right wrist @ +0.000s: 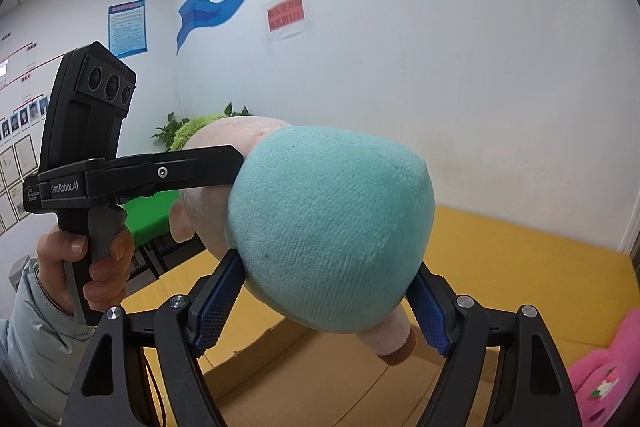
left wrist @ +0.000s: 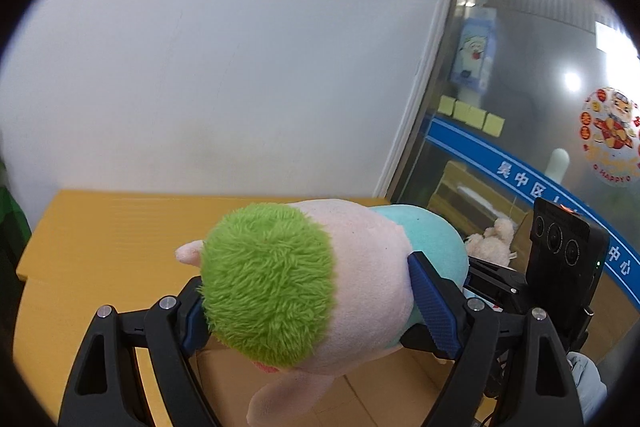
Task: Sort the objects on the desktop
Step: 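Lift the plush with both tools and carry it over the cardboard box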
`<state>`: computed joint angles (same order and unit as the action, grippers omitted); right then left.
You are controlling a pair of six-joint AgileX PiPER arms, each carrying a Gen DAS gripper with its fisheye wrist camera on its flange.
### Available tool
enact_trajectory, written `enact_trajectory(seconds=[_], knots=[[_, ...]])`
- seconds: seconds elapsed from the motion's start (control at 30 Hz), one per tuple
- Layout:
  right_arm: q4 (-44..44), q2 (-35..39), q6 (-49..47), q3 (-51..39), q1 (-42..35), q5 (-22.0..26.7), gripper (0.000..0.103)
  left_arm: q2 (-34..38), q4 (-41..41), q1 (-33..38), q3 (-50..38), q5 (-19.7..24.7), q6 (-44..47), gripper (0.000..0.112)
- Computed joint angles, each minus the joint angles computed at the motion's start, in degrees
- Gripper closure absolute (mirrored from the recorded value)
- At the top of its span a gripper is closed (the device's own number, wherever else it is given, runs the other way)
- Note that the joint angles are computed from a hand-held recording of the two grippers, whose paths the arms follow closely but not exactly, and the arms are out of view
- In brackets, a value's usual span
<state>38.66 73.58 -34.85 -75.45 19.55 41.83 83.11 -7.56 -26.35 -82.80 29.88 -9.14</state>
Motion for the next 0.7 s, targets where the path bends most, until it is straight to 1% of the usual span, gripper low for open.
enact_trajectory(seconds=[0.1,0.2,0.23,0.33,0.37,0.43,0.47,0.57,0.7], knots=[[4.87,5.27,-5.12,1.67,-1.45,-1.67,0.026,4.5,-5.67,3.15,0.3,0.37,4.86,0.027],[12.31,12.11,-12.83,2.71,-3.94,-1.17,0.026,8.49,-9.81,5.18,2.48,-0.83,8.08,0.027],[13.9,14.48,-14.67,2.94,-4.46,-1.12,0.026,10.77,-12.37,6.26,2.88,-1.05,9.93,0.027],[15.61,22.11,-16.04,1.75,-5.1,-1.19,0.026,16.22,-18.08,8.82,2.23,0.26,13.67,0.027],[15.73,24.24,-16.03,1.31,-5.14,-1.25,0.026,16.94,-19.6,9.41,2.68,0.42,15.08,0.027],[15.6,28.83,-16.0,0.01,-5.17,-1.24,0.026,19.98,-20.75,10.24,2.72,0.7,15.3,0.027],[15.66,30.78,-16.42,-0.26,-5.3,-1.23,0.026,21.07,-21.97,10.73,2.23,1.52,16.36,0.027],[16.85,35.94,-17.26,-1.27,-5.96,-0.48,0.026,24.1,-20.73,11.01,1.54,2.64,14.79,0.027],[17.85,41.68,-17.78,-2.44,-5.85,-0.54,0.026,26.34,-13.2,10.27,0.23,5.08,7.48,0.027]])
